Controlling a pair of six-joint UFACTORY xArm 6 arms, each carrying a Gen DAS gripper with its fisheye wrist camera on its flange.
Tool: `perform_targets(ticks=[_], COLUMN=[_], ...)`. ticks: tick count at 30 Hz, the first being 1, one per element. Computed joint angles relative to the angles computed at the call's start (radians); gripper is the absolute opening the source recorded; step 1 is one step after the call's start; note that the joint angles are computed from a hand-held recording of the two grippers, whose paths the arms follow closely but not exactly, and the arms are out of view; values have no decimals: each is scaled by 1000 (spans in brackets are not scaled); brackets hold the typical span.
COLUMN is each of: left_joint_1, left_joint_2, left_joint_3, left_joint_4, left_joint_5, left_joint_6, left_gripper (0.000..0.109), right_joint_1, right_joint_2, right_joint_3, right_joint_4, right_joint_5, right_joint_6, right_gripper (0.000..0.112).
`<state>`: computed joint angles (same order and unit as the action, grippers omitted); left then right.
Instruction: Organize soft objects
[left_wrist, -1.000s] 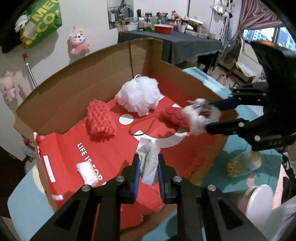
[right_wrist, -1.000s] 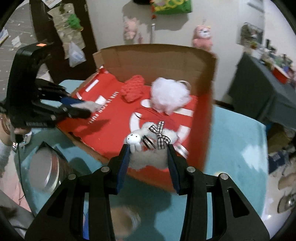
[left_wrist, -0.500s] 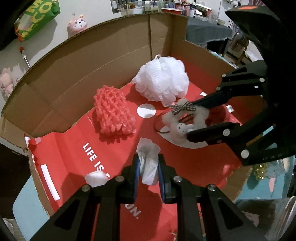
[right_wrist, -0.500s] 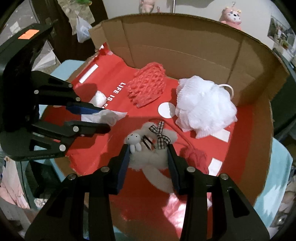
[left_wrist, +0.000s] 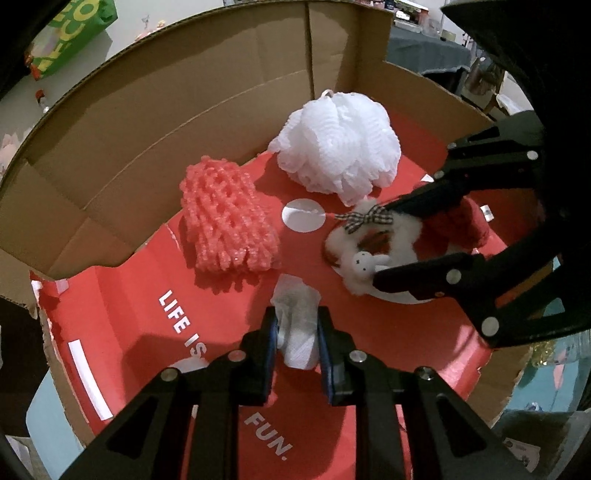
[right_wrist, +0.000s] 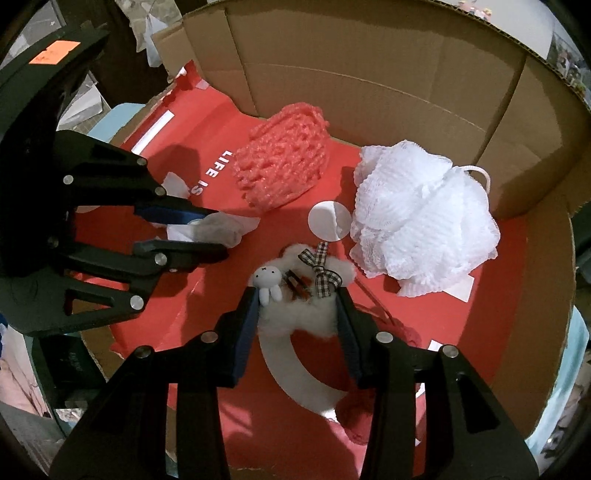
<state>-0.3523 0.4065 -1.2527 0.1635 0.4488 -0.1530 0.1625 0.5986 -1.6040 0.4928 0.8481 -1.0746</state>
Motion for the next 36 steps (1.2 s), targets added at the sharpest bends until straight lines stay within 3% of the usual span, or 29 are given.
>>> perform_targets(ticks=[5, 7, 12, 19, 23, 29, 32, 36], left_joint_1=[-3, -8, -3, 8, 0, -56, -109, -190], left_joint_2=[-2, -1, -6, -112, -241, -484, -585, -710], left_joint_3=[7, 6, 25, 124, 225, 377, 417, 477], left_joint_4=[25, 28, 47, 103, 223, 506, 648, 761], left_joint_5=[0, -4, -23, -64, -100, -93, -45, 25], left_joint_6=[-19, -31, -55, -148, -299, -632, -797, -955], left_gripper=[28, 37, 42, 56, 66, 83, 86, 91], right_joint_1=[6, 9, 13, 7, -4, -46, -71, -108], right_joint_2=[3, 11, 15, -13, -97, -320, -439, -601], right_joint_3=[0, -11, -14, 8, 86, 283, 385, 515], right_joint_4=[-5, -11, -18, 2, 53, 184, 248, 314], right_joint_5=[-9, -11, -21, -27, -51, -87, -96, -88], right_joint_6=[9, 24, 29, 25, -3, -87, -131, -178], right_gripper=[43, 43, 51, 53, 61, 69, 77, 77])
